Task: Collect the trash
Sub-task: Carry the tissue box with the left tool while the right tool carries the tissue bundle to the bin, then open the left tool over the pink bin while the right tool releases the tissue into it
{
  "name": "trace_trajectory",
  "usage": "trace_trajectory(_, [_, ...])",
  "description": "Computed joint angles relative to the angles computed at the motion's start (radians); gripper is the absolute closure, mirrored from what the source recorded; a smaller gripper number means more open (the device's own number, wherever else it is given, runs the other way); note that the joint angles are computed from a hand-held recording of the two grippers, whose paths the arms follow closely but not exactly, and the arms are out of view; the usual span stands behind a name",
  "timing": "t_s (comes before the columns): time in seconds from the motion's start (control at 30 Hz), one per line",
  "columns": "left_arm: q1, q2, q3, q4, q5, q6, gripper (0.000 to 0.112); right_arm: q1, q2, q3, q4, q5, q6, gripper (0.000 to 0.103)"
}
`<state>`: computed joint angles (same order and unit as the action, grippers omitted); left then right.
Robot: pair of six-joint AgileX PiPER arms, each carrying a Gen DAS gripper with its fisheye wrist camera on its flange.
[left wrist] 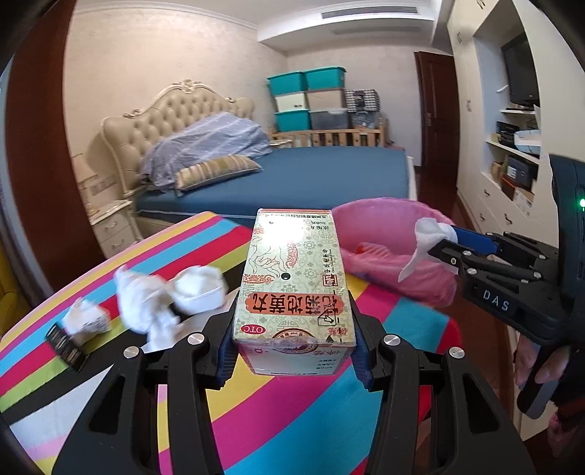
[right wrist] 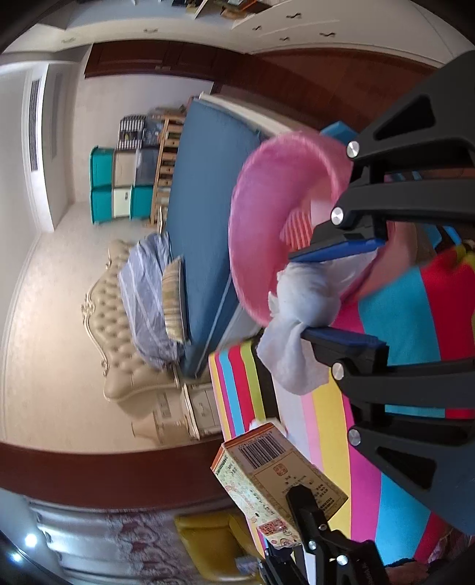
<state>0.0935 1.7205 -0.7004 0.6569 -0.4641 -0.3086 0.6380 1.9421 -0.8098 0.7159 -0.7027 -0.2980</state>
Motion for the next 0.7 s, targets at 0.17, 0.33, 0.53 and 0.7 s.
trace_trajectory(0.17, [-0.108,0.036,-0.118,0.005,0.092,-0.048,0.064,-0.072,-0.004,0.007,-0.012,0.002,-0.007,0.07])
trace_trajectory(0.33, [-0.167,0.094,-0.256,0.161,0.164,-0.256,0.064,-0.15,0.007,-0.032,-0.032,0.025,-0.042,0.069])
trace_trajectory(0.53, [-0.224,0.209,-0.445,0.304,0.239,-0.457,0.064,-0.218,0.036,-0.107,-0.041,0.057,-0.094,0.068])
trace_trajectory(0.7, [-0.248,0.286,-0.57,0.544,0.272,-0.741,0.064,-0.257,0.07,-0.174,-0.05,0.091,-0.119,0.067])
